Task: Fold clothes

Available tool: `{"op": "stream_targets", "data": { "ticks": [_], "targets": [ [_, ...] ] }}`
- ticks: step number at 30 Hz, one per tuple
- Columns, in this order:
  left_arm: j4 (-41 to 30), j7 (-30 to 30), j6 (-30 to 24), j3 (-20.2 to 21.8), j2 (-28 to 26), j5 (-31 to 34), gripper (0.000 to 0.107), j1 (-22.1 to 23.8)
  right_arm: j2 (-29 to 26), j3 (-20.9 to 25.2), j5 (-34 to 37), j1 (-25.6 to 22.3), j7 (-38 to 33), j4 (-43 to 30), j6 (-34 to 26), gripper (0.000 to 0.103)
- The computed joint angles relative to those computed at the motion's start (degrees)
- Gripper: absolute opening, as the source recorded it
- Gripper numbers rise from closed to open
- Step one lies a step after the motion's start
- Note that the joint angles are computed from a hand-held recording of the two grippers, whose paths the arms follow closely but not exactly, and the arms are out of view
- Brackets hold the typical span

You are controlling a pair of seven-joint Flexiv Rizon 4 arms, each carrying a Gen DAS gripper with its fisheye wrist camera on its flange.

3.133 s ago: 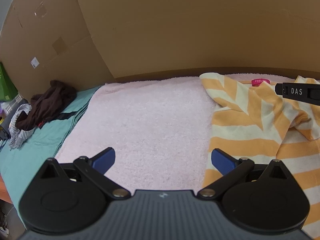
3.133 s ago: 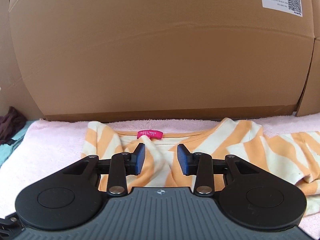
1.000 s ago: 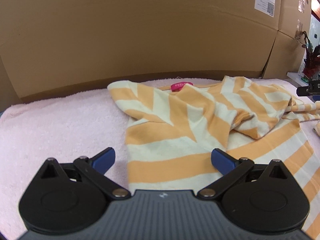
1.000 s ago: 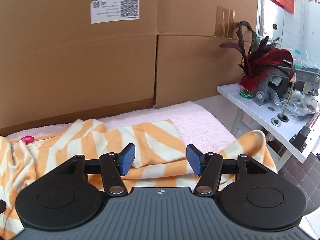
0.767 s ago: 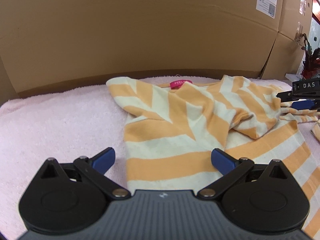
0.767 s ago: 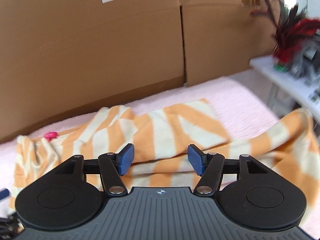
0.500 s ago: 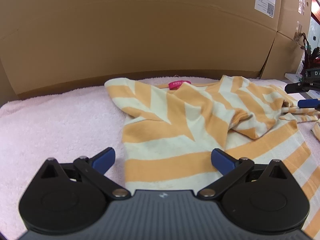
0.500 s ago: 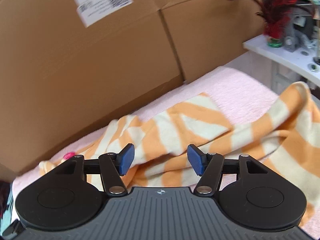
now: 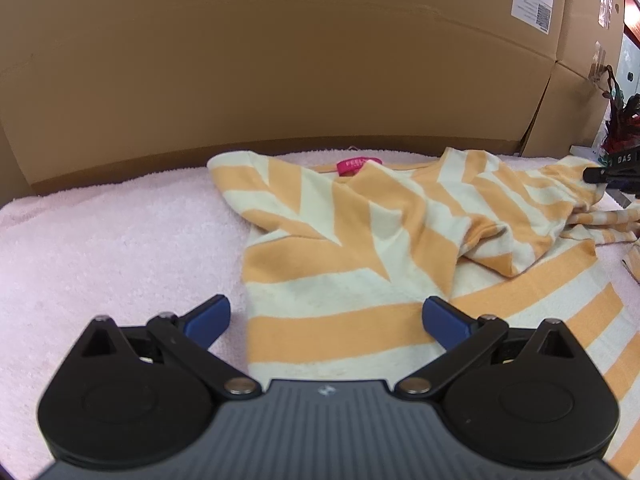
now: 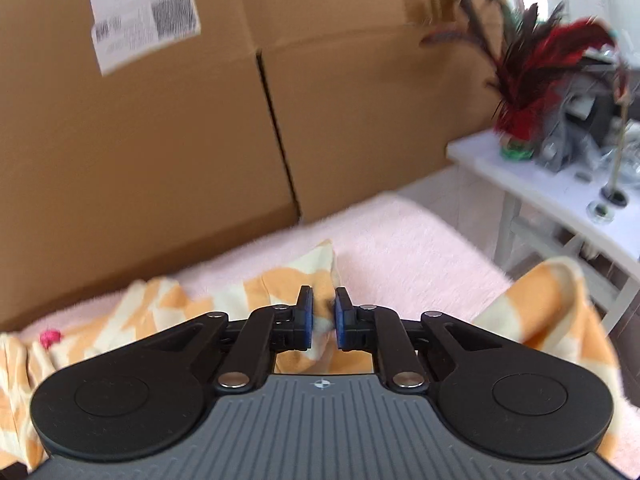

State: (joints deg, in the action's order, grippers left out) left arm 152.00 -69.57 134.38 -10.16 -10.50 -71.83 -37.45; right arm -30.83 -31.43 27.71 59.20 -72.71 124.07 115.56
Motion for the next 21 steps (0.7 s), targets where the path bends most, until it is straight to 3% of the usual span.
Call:
{"op": "stream_targets", "data": {
  "ticks": [2,4,8,15,18,21],
  "targets": [
    [0.01,-0.26,-0.16,0.06,-0.02,0.25,0.102,0.11,-0.21,-3.73,3.58,3.72,-2.18,0.52,2.89,0.012],
    [-0.08,-0.23,-0.17,0.05,-0.12,0.13,0.102,0.1,1.0,-3.49,4.39,3.52,-2.64,1.07,4.91,0.012],
    [-0.1,-0.28,-0.53,0.03,0.06,-0.14,0.102,0.1,-1.1,-10.07,12.51,9.55,-9.04,0.4,6.36,0.012],
    [0.07,-0.7,-0.65,0.05,0.33,0.19,0.102,0.15,-1.99,-8.67,19.08,7.59,-10.31,-0.53,7.38,0.012],
    [1.02,-3.12,-1.19,0.66,0.95,3.36,0.102,1.02,0.78,-4.29,17.4,3.79,-11.12,-0.63,6.55,0.012],
    [1.32,-4.42,-1.13,0.92,1.09,4.05,0.102,1.35,1.85,0.19,16.79,0.07,-11.52,-1.38,11.45,0.012]
  ]
}}
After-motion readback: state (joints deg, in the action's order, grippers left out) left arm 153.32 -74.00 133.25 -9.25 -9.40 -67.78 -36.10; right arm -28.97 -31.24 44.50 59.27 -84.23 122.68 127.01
